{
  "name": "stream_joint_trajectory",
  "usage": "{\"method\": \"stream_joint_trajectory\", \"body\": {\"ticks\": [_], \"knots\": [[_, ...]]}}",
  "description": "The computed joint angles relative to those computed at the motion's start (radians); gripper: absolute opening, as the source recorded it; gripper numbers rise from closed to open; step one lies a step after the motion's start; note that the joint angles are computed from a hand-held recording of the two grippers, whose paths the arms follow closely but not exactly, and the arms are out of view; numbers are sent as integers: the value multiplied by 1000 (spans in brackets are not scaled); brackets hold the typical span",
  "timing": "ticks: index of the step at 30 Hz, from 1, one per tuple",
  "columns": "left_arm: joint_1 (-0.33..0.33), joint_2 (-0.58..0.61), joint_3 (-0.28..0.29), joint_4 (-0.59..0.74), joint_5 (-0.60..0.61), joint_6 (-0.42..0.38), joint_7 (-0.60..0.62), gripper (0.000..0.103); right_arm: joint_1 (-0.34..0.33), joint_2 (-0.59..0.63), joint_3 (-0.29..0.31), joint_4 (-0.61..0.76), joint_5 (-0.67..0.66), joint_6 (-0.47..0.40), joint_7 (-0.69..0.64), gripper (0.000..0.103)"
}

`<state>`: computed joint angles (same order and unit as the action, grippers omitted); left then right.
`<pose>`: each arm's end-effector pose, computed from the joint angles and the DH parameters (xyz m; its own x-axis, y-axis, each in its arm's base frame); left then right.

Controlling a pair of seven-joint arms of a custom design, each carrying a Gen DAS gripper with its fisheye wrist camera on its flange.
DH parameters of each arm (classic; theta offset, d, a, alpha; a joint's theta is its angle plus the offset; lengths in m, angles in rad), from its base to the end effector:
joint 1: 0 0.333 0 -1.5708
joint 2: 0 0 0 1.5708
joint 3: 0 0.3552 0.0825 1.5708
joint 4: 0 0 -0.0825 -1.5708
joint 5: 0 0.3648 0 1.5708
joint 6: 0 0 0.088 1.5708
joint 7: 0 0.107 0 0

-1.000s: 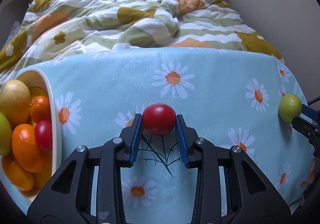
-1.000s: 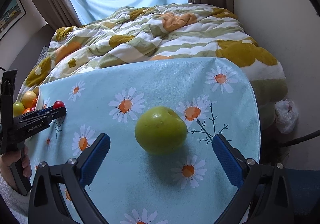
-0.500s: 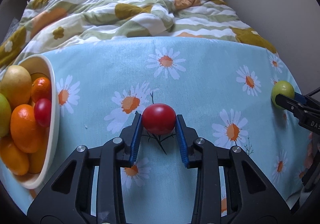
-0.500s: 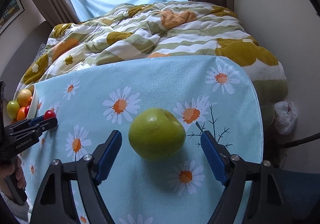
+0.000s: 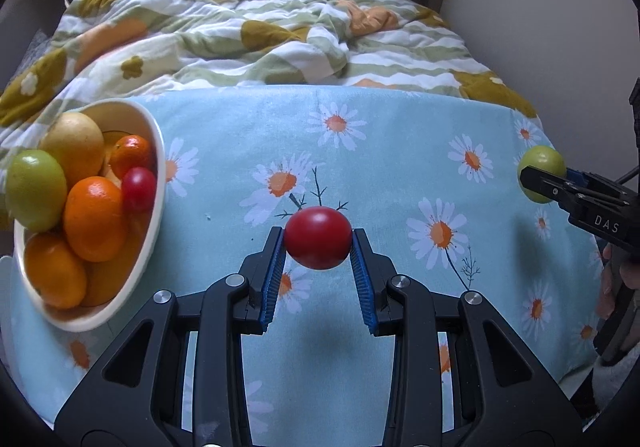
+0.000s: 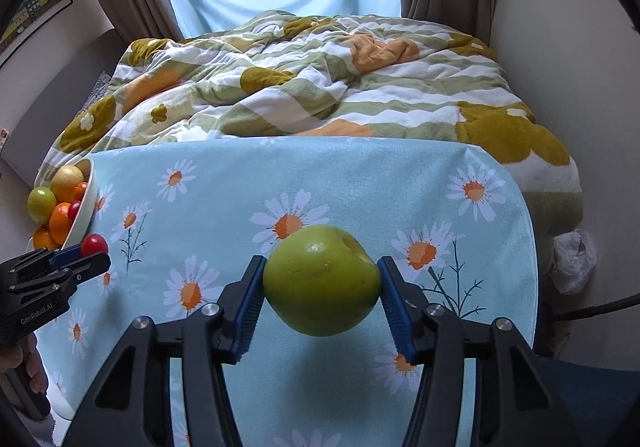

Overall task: Organize fruits
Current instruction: 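Carry the plum into the bowl and open the left tool while the right carries the lime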

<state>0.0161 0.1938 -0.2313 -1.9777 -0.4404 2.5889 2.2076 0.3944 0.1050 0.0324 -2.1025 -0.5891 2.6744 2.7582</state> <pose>0.6083 -0.1161 0.4665 -0.5124 -0.8501 0.1215 -0.7733 0.3952 -0.4958 0.5261 0.2572 0.4671 -0.2470 -0.9587 -0.1408 -0.7955 0.2836 -0.5355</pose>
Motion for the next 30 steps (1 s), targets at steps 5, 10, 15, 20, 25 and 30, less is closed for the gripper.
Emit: {"method": "stream_joint_trajectory", "body": {"ticks": [5,10,15,20,25,30], "knots": [[22,-52,15,-16,-53,-17,44,39,21,13,14,51,11,-17,-23,51],[33,-90,51,-19,-95,-36,83,39,51,42,23,120,35,-33,-69,51],[53,-101,86,4,-121,-56,116,39,92,99,16,223,61,-48,-124,51],[86,-90,107,57,-140,-87,149,39,143,164,-2,339,80,-68,-159,51],[128,-54,118,135,-151,-132,188,39,195,245,-22,478,110,-109,-200,51],[177,9,115,227,-148,-173,220,39,244,346,-49,640,148,-156,-227,51]]}}
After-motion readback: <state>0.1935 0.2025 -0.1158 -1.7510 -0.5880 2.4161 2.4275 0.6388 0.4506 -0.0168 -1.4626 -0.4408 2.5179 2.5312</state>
